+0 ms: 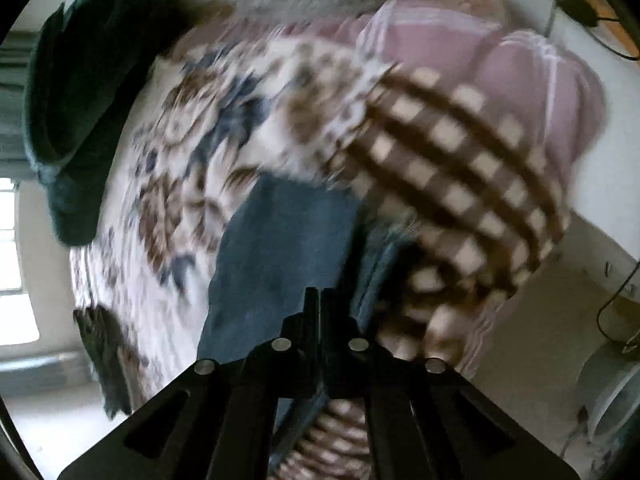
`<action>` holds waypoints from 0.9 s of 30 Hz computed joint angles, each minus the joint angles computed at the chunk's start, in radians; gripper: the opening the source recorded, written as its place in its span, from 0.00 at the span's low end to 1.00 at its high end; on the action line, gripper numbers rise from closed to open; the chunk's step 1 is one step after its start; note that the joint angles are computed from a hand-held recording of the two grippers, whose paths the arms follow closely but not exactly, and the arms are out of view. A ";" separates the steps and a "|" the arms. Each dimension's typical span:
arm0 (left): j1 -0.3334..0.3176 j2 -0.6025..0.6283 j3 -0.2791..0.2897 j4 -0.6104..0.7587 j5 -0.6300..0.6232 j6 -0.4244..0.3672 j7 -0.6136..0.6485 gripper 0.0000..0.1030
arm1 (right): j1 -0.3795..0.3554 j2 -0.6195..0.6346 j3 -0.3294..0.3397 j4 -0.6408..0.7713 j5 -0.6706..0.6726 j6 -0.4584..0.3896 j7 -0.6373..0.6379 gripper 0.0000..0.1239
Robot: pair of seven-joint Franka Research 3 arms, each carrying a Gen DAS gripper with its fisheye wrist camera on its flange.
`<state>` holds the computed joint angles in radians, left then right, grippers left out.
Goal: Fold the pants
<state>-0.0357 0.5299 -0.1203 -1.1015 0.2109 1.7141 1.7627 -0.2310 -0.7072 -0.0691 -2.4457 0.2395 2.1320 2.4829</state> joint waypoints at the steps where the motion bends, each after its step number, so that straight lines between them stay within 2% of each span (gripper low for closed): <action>1: 0.001 -0.005 -0.001 -0.009 -0.002 0.003 -0.001 0.87 | 0.019 0.024 -0.003 0.018 0.008 -0.015 -0.021 0.18; 2: 0.002 -0.011 -0.001 -0.020 -0.003 0.007 -0.002 0.87 | 0.046 0.059 -0.014 0.038 0.034 -0.021 -0.048 0.31; 4: 0.005 -0.018 -0.001 -0.034 -0.006 0.006 -0.005 0.87 | 0.078 0.090 -0.022 0.033 0.096 0.018 -0.066 0.40; 6: 0.007 -0.024 -0.001 -0.048 -0.006 0.010 -0.007 0.87 | 0.097 0.123 -0.025 0.026 0.141 0.034 -0.067 0.40; 8: 0.007 -0.034 0.000 -0.069 -0.001 0.023 -0.007 0.87 | 0.117 0.186 -0.008 0.015 0.186 0.115 -0.057 0.39; 9: 0.009 -0.040 0.000 -0.080 0.000 0.027 -0.007 0.87 | 0.116 0.193 0.003 0.005 0.186 0.143 -0.037 0.36; 10: 0.011 -0.044 0.000 -0.085 -0.002 0.029 -0.007 0.87 | 0.107 0.196 0.028 -0.003 0.161 0.176 0.001 0.09; 11: 0.013 -0.046 0.001 -0.089 -0.001 0.033 -0.008 0.87 | 0.106 0.210 0.052 0.003 0.132 0.186 0.033 0.04; 15: 0.022 -0.041 0.001 -0.074 -0.011 0.030 -0.008 0.87 | 0.126 0.209 0.118 0.022 0.044 0.211 0.149 0.04; 17: 0.027 -0.039 0.004 -0.069 -0.010 0.034 -0.005 0.87 | 0.140 0.192 0.129 0.039 0.001 0.178 0.187 0.04; 19: 0.030 -0.038 0.006 -0.067 -0.010 0.035 -0.014 0.87 | 0.177 0.229 0.097 0.066 -0.001 0.112 0.133 0.04; 20: 0.031 -0.033 0.008 -0.056 -0.011 0.023 -0.017 0.87 | 0.198 0.246 0.098 0.054 0.018 0.107 0.133 0.09; 22: 0.040 -0.039 0.010 -0.047 -0.017 0.027 -0.022 0.87 | 0.221 0.280 0.064 0.057 0.090 0.085 0.134 0.09; 23: 0.048 -0.048 0.013 -0.047 -0.016 0.044 -0.020 0.87 | 0.206 0.292 0.085 0.078 0.087 0.071 0.144 0.10; 24: 0.056 -0.048 0.016 -0.036 -0.017 0.050 -0.017 0.87 | 0.219 0.316 0.086 0.133 0.027 0.021 0.156 0.14; 25: 0.068 -0.045 0.020 -0.016 -0.024 0.046 -0.015 0.87 | 0.225 0.353 0.098 0.205 -0.024 -0.051 0.149 0.28; 26: 0.079 -0.036 0.024 0.013 -0.031 0.029 -0.014 0.87 | 0.239 0.403 0.115 0.292 -0.075 -0.130 0.138 0.46; 27: 0.092 -0.022 0.028 0.049 -0.040 0.007 -0.015 0.87 | 0.262 0.457 0.131 0.380 -0.115 -0.193 0.118 0.56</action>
